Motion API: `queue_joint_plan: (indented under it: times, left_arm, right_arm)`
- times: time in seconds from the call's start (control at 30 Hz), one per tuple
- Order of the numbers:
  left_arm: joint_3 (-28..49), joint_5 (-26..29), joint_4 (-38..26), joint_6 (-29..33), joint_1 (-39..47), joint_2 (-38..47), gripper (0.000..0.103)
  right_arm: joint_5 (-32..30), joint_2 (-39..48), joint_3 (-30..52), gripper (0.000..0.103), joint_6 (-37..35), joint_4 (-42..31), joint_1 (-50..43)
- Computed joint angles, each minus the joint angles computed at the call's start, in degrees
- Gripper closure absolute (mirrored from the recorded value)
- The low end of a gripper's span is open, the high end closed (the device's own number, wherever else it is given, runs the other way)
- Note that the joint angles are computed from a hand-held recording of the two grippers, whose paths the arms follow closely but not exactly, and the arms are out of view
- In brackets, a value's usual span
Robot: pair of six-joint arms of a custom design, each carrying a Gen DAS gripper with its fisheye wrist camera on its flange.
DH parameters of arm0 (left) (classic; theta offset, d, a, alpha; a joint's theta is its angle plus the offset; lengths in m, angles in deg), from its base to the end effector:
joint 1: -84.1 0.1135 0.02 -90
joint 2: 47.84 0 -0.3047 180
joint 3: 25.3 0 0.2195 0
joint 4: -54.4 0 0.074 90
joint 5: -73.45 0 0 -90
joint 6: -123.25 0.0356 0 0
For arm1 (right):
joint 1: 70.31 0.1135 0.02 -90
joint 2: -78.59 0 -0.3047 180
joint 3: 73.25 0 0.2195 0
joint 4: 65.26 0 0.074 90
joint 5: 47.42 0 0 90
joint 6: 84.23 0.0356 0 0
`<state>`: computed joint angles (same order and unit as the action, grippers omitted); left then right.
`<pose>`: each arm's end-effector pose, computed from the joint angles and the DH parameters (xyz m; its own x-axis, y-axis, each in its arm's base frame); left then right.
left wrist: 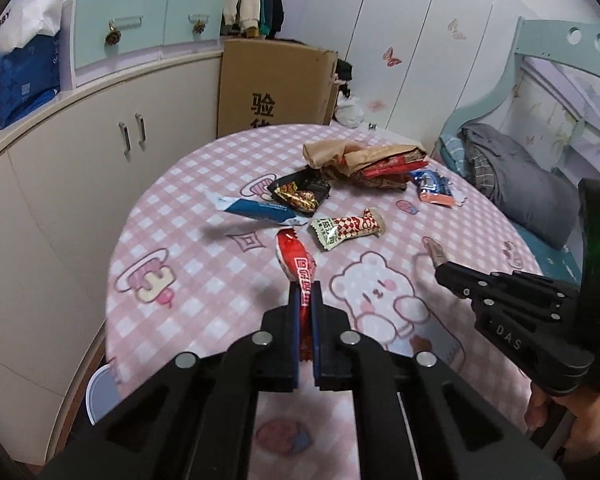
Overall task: Collect trash
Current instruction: 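Carry the red wrapper and rope ring over the bin and release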
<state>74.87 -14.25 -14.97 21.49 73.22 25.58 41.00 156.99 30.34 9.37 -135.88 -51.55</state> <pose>0.2057 -0.0410 0.4301 -0.6954 -0.0737 -0.7149 0.0775 0.9812 -0.1766 0.2215 0.0763 0.4273 -0.6946 -0.1696 -0.6992 -0.2968 0.9528 0.0637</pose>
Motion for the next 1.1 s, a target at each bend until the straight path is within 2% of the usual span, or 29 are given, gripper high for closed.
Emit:
queue_joint_plan:
  times: [0.17,0.37,0.57,0.7,0.87,1.1]
  left_arm:
    - [-1.7,5.8,-2.2,3.2,7.0,-5.1,0.099]
    - [-2.1,16.8,-7.0,11.6,23.2,-9.7,0.099]
    - [-2.9,29.8,-13.0,28.9,48.4,-10.3,0.099]
    - [-3.4,37.4,-17.1,42.5,66.2,-6.4,0.099]
    - [-4.5,39.2,-16.6,51.1,78.2,1.0,0.099]
    - [-10.3,33.6,-5.1,51.1,82.2,12.3,0.099]
  right_arm:
    - [2.9,-1.9,0.5,0.100,5.2,-0.1,8.6]
    - [10.0,1.2,3.2,0.100,12.3,0.1,24.1]
    - [13.3,8.0,7.7,0.100,16.5,1.5,35.4]
    - [14.1,16.1,14.5,0.099,17.7,1.9,42.0]
    - [12.9,26.6,24.0,0.100,17.9,1.3,46.3]
    - [10.0,42.6,38.4,0.100,17.2,-1.5,48.7]
